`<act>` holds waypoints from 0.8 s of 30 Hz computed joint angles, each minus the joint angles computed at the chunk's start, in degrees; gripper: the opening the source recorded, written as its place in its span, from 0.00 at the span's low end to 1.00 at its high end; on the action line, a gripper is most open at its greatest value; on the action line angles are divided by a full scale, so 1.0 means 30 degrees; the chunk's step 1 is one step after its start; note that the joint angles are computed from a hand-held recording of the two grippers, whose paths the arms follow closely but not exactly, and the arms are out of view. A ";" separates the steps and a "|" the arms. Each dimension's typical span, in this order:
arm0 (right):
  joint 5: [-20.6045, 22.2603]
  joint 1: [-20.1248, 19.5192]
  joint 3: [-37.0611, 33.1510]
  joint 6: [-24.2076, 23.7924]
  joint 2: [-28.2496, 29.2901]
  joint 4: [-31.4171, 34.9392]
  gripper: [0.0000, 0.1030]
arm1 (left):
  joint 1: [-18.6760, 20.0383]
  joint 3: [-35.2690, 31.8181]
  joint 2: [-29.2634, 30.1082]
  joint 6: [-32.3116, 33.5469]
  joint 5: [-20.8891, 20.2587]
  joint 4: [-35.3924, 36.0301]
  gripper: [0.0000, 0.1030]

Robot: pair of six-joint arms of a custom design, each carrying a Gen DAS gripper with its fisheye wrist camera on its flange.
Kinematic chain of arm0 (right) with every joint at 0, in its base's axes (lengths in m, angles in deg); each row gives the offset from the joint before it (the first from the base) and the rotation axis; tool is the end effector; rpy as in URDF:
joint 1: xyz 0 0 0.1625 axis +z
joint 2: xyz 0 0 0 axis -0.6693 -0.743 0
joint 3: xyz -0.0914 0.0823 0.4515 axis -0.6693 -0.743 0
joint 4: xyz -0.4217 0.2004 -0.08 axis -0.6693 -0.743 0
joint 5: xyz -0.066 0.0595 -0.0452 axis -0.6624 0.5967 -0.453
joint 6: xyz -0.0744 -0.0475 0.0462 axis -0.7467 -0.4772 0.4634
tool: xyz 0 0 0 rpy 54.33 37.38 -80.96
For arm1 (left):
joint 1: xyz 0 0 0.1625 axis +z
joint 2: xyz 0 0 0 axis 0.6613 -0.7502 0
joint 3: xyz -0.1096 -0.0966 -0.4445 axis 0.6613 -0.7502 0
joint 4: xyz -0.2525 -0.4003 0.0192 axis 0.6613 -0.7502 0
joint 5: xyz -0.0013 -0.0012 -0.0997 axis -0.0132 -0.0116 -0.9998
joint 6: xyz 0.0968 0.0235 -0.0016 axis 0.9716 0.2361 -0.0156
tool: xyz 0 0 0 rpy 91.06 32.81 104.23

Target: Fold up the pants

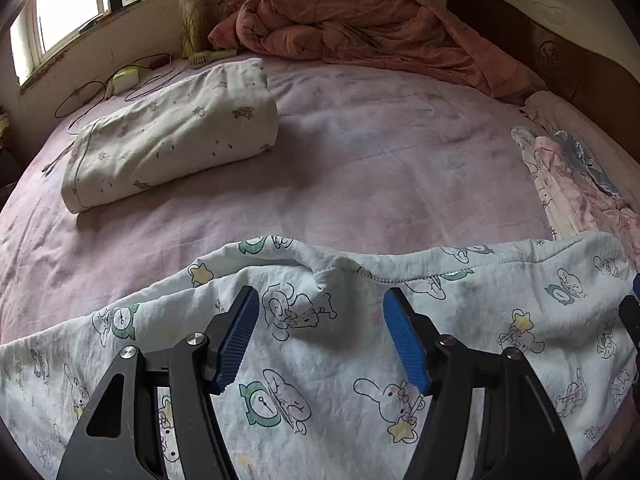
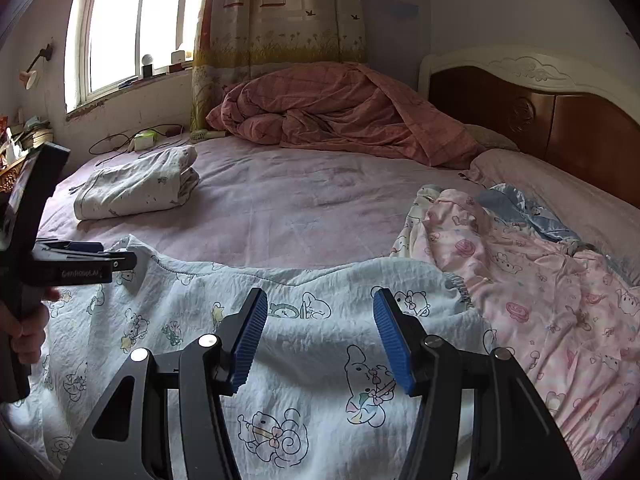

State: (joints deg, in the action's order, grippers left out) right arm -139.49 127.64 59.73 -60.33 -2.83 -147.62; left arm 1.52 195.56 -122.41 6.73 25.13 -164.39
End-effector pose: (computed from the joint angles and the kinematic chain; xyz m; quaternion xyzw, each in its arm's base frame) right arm 0.0710 -0.4135 0.2486 0.2079 -0.8165 0.4200 0.3372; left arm -0.2572 -0.5297 0.0389 0.1582 0.8812 -0.2779 0.3481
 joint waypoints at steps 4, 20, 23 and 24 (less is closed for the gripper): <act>-0.0116 -0.0175 -0.0139 0.0257 -0.0077 0.0188 0.56 | 0.0445 -0.0877 0.0541 0.0902 0.0054 0.0969 0.46; -0.2020 -0.0474 -0.1323 0.1073 0.0454 0.0518 0.67 | 0.2018 -0.3335 0.2142 0.3000 0.0268 0.0525 0.05; -0.2206 -0.0478 -0.1397 0.1290 0.0474 0.0934 0.67 | 0.2149 -0.3484 0.2544 0.3785 0.0649 0.0102 0.09; -0.2219 -0.0458 -0.1413 0.1250 0.0526 0.0954 0.67 | 0.2053 -0.3360 0.2619 0.4168 0.0862 -0.0306 0.11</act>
